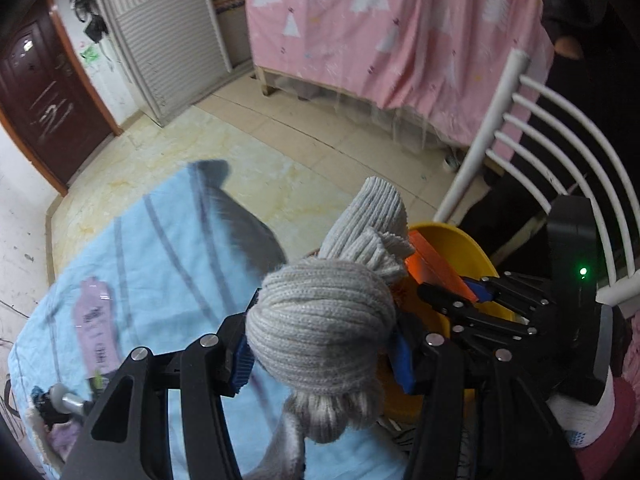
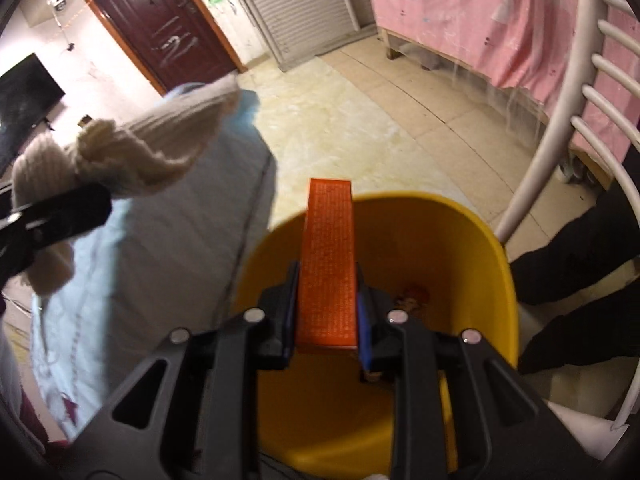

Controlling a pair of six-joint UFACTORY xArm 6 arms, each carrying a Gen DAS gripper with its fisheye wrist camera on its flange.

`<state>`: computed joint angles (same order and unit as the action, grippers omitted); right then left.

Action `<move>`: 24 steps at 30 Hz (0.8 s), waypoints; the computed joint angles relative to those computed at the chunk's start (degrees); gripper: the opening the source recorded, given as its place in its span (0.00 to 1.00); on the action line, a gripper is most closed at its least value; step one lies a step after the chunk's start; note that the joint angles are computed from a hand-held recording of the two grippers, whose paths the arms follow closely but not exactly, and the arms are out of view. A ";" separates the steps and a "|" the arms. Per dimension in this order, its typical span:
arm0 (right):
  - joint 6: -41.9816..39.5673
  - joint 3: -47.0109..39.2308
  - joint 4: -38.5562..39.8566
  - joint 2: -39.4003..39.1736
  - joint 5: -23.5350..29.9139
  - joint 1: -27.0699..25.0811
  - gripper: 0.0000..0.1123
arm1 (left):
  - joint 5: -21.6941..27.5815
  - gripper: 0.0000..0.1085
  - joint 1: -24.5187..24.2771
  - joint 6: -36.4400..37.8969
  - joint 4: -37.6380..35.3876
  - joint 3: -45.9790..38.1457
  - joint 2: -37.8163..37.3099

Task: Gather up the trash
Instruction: 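Carry hat and orange box over the yellow bin and open both tools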

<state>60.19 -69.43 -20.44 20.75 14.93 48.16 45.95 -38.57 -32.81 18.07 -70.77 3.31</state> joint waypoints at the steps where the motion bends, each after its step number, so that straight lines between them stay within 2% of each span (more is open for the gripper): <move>1: 0.34 0.37 -0.34 -0.16 0.36 -0.14 0.20 | 0.19 0.43 -0.43 0.11 -0.38 -0.43 0.67; 6: 1.43 3.27 -0.66 -1.40 0.19 -0.86 0.22 | 1.94 0.43 -2.81 0.07 -0.40 -4.37 5.57; 7: 1.19 3.71 -0.40 -1.58 0.05 -1.10 0.25 | 2.19 0.42 -3.14 0.30 -0.72 -4.98 6.26; 9: 2.34 4.94 -1.27 -2.30 -0.10 -1.37 0.43 | 2.69 0.43 -3.77 0.80 -1.43 -6.19 7.46; 11: 3.22 6.12 -2.04 -3.02 -0.45 -1.66 0.43 | 3.39 0.47 -4.10 1.98 -2.92 -7.82 8.73; 13: 3.67 7.18 -2.29 -3.74 -0.96 -2.05 0.43 | 3.88 0.59 -4.66 0.92 -1.28 -8.72 9.25; 14: 4.15 7.52 -2.71 -3.92 -1.16 -2.11 0.43 | 3.82 0.60 -4.82 0.11 -0.43 -8.60 8.96; 24: 9.17 7.73 -8.14 -6.11 -0.11 -1.01 0.43 | 0.45 0.61 -3.78 -2.30 0.66 -0.14 -0.73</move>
<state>69.35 -61.70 -28.59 14.64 14.82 47.15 46.41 -42.35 -35.11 18.73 -70.91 2.58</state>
